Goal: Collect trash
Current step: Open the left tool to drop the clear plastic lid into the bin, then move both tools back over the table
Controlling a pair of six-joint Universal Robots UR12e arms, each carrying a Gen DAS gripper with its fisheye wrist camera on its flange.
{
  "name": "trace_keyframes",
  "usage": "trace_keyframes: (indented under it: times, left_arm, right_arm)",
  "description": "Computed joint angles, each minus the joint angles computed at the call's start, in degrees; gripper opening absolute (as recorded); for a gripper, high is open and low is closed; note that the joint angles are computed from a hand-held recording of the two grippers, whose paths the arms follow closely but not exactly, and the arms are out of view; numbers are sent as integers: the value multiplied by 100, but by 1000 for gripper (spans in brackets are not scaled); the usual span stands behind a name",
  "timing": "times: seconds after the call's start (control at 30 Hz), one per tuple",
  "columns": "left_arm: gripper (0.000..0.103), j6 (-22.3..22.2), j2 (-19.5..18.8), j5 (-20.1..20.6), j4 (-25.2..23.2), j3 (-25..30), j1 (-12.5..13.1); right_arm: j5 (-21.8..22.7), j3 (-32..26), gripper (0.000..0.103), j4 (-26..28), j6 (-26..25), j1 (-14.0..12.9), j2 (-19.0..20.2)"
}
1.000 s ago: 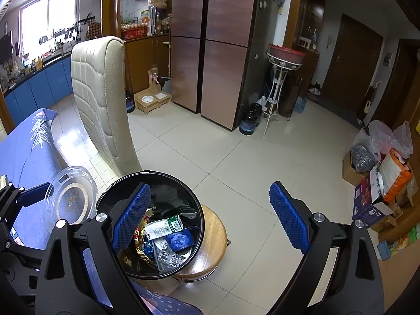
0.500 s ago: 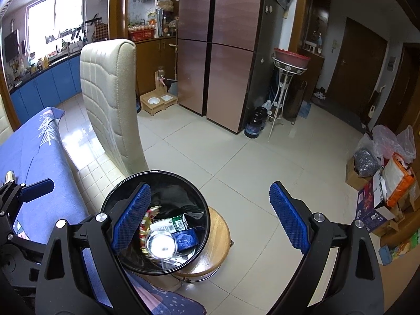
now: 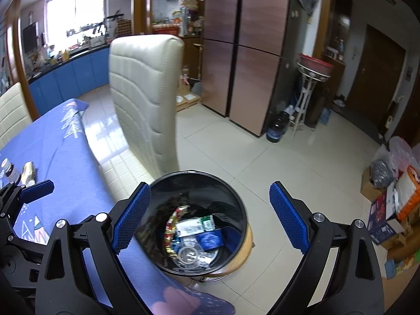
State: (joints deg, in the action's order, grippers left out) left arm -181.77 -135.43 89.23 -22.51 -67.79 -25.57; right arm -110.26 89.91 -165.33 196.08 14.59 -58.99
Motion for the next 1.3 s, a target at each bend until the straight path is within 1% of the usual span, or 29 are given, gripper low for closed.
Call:
trace_keyframes:
  times: [0.17, 0.3, 0.4, 0.57, 0.8, 1.03, 1.2, 1.3]
  left_arm:
    - [95, -154, 163, 176, 115, -268, 75]
    - [95, -317, 325, 441, 210, -538, 140]
    - [95, -489, 461, 622, 281, -765, 214]
    - [95, -784, 704, 965, 358, -1183, 348]
    - [95, -1308, 1084, 1523, 423, -1826, 572]
    - [95, -1872, 1363, 1979, 345, -2259, 796]
    - [95, -2304, 1483, 2201, 241, -2442, 957]
    - [95, -2414, 1534, 2316, 203, -2526, 1032]
  right_arm:
    - [164, -137, 91, -17, -171, 105, 79]
    - [354, -278, 91, 10, -269, 177, 162]
    - [567, -421, 91, 60, -334, 245, 246]
    - [968, -748, 91, 174, -628, 412, 456]
    - [1581, -1384, 91, 401, -1115, 683, 842]
    - [1945, -1998, 91, 612, -1525, 921, 1195]
    - [2170, -2400, 91, 787, -1778, 1030, 1410]
    - [2274, -2647, 91, 932, -1850, 1084, 1549]
